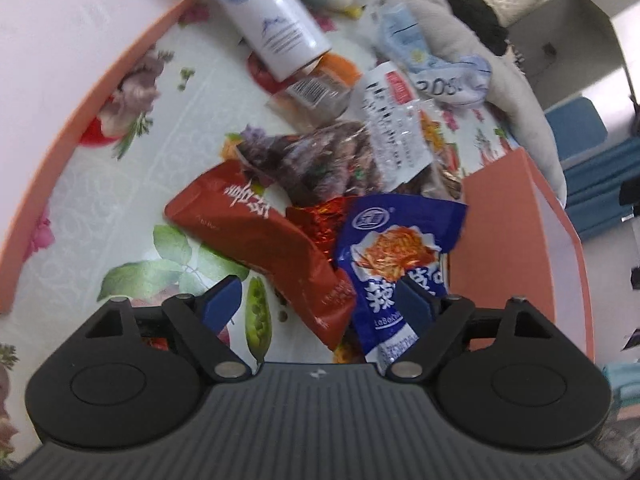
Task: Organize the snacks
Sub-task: 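Grasp the red packet with the left tool while the right tool grasps the blue bag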
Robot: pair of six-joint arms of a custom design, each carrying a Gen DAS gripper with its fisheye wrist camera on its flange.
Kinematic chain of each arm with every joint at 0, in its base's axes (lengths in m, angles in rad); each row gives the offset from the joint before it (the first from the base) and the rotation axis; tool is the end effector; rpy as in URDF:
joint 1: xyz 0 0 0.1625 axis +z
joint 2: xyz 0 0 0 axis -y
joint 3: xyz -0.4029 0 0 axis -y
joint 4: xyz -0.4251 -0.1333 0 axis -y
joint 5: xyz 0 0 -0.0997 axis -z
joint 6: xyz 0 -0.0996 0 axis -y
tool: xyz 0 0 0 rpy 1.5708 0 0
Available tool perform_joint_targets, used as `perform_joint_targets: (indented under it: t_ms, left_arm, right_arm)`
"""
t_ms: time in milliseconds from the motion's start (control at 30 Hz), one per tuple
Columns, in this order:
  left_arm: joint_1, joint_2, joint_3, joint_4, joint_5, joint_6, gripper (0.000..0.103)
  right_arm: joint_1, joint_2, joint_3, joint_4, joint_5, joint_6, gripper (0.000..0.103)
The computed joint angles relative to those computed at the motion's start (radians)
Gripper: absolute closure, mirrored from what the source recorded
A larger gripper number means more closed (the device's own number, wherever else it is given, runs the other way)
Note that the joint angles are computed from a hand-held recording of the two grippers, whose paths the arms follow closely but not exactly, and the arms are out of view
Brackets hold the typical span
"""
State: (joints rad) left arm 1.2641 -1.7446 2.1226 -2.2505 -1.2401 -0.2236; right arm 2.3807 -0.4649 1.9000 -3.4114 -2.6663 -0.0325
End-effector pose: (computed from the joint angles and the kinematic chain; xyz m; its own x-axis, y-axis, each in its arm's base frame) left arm 0.0225 -0.4777 0.3421 -0.9716 -0.0131 -0.2364 0.0747 0.9305 -0.3585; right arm 0.4127 -0.3312 -0.0806 -0.5476 -0.1101 0.8294 -0.6836 0.6304 -0.3677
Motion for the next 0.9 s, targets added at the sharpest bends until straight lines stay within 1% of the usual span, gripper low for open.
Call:
perform_joint_targets:
  t_ms: [33,100,167,200,267,300,433,500,667,733,767,800,833,900]
  left_arm:
    - [0.007,0.01,-0.005,-0.001,-0.006,-0.007,0.018]
    - [0.009,0.018,-0.002,-0.018,0.01,-0.015,0.021]
    - [0.01,0.025,0.006,-0.05,0.032,-0.021,0.028]
    - [0.011,0.029,0.005,-0.057,0.04,-0.038,0.034]
    - [0.02,0.042,-0.007,-0.06,0.028,-0.056,0.034]
    - [0.02,0.051,-0.014,-0.054,0.032,-0.06,0.034]
    - [0.01,0.072,-0.016,-0.071,0.073,-0.04,0.036]
    - [0.014,0.078,-0.015,-0.089,0.068,-0.039,0.039]
    - [0.017,0.086,-0.007,-0.121,0.065,-0.013,0.048]
    - [0.02,0.084,-0.009,-0.109,0.06,-0.003,0.063]
    - [0.024,0.08,-0.008,-0.108,0.052,0.002,0.064]
    - [0.026,0.076,-0.006,-0.107,0.047,0.006,0.068]
    - [0.026,0.072,-0.004,-0.106,0.044,0.015,0.07]
    - [0.018,0.058,0.006,-0.107,0.057,0.041,0.075]
  right_arm:
    - [-0.004,0.011,-0.006,-0.012,-0.004,-0.012,0.036]
    - [-0.018,0.023,-0.017,0.011,-0.01,-0.013,0.036]
    - [-0.027,0.034,-0.026,0.015,-0.014,-0.033,0.036]
    - [-0.032,0.042,-0.031,0.011,-0.019,-0.043,0.036]
    - [-0.039,0.053,-0.03,-0.048,0.005,-0.087,0.037]
    - [-0.043,0.051,-0.026,-0.055,0.016,-0.089,0.037]
    - [-0.048,0.069,-0.04,-0.047,0.002,-0.107,0.037]
    - [-0.05,0.077,-0.045,-0.033,-0.007,-0.109,0.038]
    - [-0.05,0.09,-0.058,-0.019,-0.016,-0.133,0.053]
    - [-0.048,0.088,-0.061,-0.01,-0.017,-0.142,0.06]
    - [-0.048,0.086,-0.062,-0.008,-0.018,-0.139,0.063]
    - [-0.047,0.084,-0.062,-0.009,-0.019,-0.136,0.068]
    - [-0.047,0.081,-0.061,-0.011,-0.017,-0.132,0.071]
    - [-0.044,0.078,-0.06,-0.016,-0.018,-0.126,0.076]
